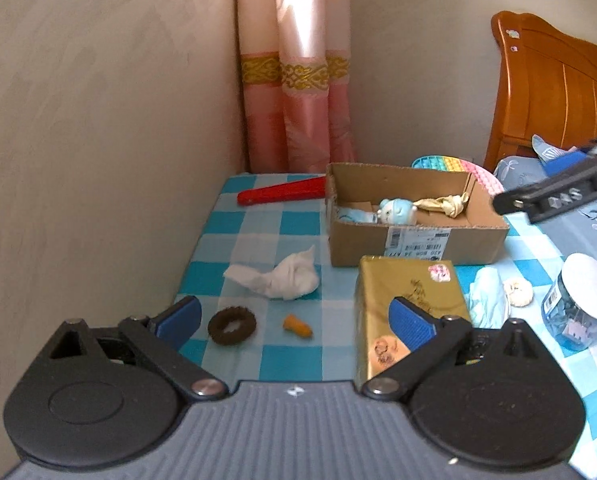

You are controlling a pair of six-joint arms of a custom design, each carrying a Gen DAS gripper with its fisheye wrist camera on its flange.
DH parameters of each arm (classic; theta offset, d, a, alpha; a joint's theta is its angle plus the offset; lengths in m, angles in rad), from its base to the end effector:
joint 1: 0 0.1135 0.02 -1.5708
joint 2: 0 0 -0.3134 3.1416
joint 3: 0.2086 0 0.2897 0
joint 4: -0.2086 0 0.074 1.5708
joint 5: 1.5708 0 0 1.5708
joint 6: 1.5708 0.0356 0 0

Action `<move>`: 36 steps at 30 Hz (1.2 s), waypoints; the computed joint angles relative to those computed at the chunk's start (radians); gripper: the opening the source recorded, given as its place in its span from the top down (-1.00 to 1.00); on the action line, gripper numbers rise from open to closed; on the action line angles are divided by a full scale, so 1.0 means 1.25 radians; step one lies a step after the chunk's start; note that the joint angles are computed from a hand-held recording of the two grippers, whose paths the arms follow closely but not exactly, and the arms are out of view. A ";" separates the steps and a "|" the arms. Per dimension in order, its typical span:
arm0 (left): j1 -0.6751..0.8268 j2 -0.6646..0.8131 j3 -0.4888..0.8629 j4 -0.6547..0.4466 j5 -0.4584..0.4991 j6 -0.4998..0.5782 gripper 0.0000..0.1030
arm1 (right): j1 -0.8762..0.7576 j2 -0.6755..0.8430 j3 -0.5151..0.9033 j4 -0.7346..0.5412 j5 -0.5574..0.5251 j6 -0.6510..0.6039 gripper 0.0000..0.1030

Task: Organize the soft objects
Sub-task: 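Withdraw both open tools from the box back over the table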

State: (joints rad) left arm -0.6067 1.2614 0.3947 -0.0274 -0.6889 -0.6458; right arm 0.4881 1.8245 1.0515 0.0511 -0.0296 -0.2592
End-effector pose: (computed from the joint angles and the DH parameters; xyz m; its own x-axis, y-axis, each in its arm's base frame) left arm 0.1914 -0.1053 0.1557 -0.5796 -0.1633 -0.7984 -0.2951 0.9553 0.0189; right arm 0.3755 0.2006 0.1895 -0.4390 -0.5231 -0.7305 -0.6216 0.7639 -0.1735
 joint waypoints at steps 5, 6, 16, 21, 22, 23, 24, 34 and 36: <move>-0.009 0.002 -0.035 0.021 -0.005 0.000 -0.94 | 0.020 -0.086 -0.155 0.093 0.034 0.027 -1.00; -0.007 0.006 -0.042 0.031 0.000 -0.001 -0.94 | 0.025 -0.099 -0.182 0.107 0.039 0.029 -1.00; 0.050 0.103 -0.073 0.094 0.040 -0.064 -0.94 | 0.052 -0.155 -0.373 0.215 0.074 0.053 -1.00; 0.081 0.150 -0.084 0.129 0.065 -0.075 -0.94 | 0.047 -0.123 -0.408 0.220 0.024 0.042 -1.00; 0.085 0.158 -0.085 0.132 0.068 -0.078 -0.94 | 0.045 -0.112 -0.410 0.220 0.009 0.040 -1.00; 0.090 0.169 -0.086 0.133 0.072 -0.081 -0.94 | 0.042 -0.100 -0.409 0.218 -0.007 0.038 -1.00; 0.094 0.179 -0.084 0.133 0.075 -0.086 -0.94 | 0.040 -0.087 -0.405 0.214 -0.019 0.036 -1.00; 0.139 0.261 -0.076 0.177 0.129 -0.086 -0.94 | 0.027 0.016 -0.360 0.255 -0.065 0.088 -1.00; 0.146 0.267 -0.074 0.183 0.133 -0.083 -0.94 | 0.023 0.026 -0.352 0.256 -0.067 0.095 -1.00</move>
State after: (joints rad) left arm -0.4237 1.5952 0.3024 0.2018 -0.5222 -0.7490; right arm 0.5165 1.8568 0.6119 0.3705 -0.1130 -0.1403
